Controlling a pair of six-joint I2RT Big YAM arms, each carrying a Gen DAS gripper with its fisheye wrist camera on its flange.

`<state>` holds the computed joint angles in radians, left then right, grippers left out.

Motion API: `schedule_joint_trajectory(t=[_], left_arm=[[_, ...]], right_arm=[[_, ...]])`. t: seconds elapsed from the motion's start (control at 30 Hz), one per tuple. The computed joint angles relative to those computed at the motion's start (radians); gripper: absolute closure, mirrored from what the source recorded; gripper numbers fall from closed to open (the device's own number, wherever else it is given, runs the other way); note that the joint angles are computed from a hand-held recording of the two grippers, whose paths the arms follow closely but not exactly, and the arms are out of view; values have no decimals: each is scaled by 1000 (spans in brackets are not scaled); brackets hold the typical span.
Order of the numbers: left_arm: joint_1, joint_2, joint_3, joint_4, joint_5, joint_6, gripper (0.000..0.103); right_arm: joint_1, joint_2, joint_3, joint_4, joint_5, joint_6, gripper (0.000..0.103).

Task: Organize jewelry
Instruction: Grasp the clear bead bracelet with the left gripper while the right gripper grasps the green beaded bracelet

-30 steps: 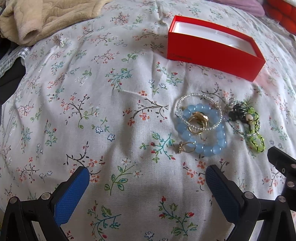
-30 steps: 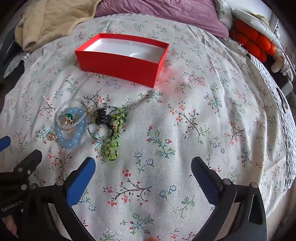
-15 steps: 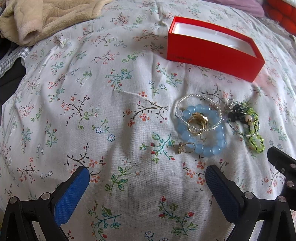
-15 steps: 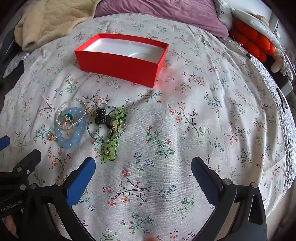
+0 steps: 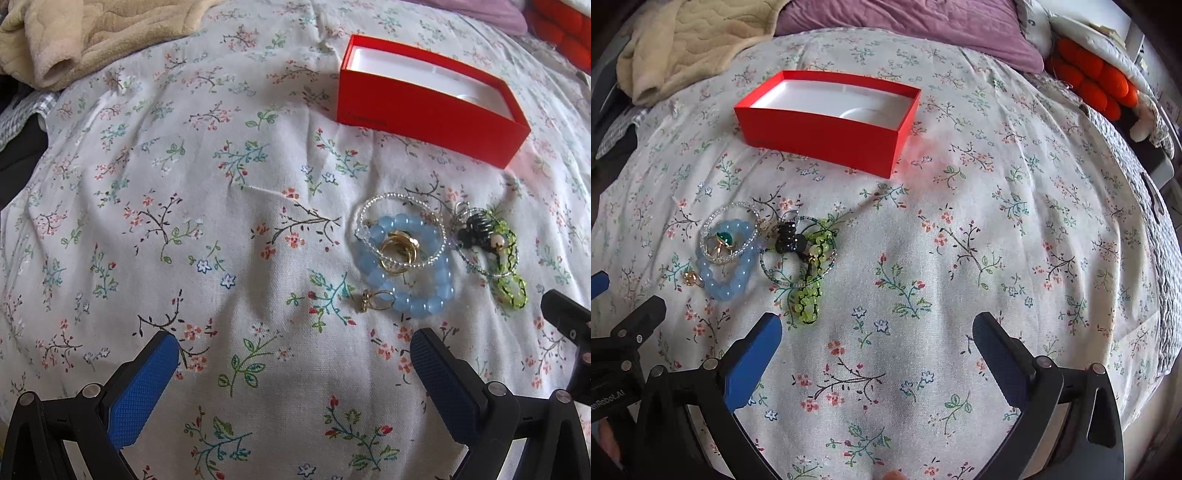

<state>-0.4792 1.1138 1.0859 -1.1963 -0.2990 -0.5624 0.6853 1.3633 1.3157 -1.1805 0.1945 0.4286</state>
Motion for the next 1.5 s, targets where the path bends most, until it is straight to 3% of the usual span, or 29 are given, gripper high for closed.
schedule_joint_trajectory(t=[0.27, 0.6, 0.67, 0.8, 0.9, 1.0, 1.23, 1.5], left_arm=[[45, 20, 40, 17, 108, 109, 1], [171, 94, 93, 58, 293, 187, 25], [185, 108, 93, 80, 323, 191, 35], [212, 162, 106, 117, 411, 175, 64], [216, 207, 137, 123, 451, 181, 73], [209, 245, 163, 112, 446, 192, 82], [196, 316, 206, 82, 443, 204, 85], [183, 334, 225, 72, 421, 212, 85]], right_arm=[[-33, 43, 66, -57, -63, -29, 0], [-126, 134, 196, -124, -268, -105, 0], [-142, 146, 201, -114, -300, -111, 6], [-182, 182, 209, -95, -378, -94, 36], [-190, 214, 221, -100, -435, -103, 54], [-190, 236, 234, -103, -473, -120, 63], [-183, 281, 265, -114, -529, -133, 82], [-179, 278, 268, -111, -546, -135, 83]])
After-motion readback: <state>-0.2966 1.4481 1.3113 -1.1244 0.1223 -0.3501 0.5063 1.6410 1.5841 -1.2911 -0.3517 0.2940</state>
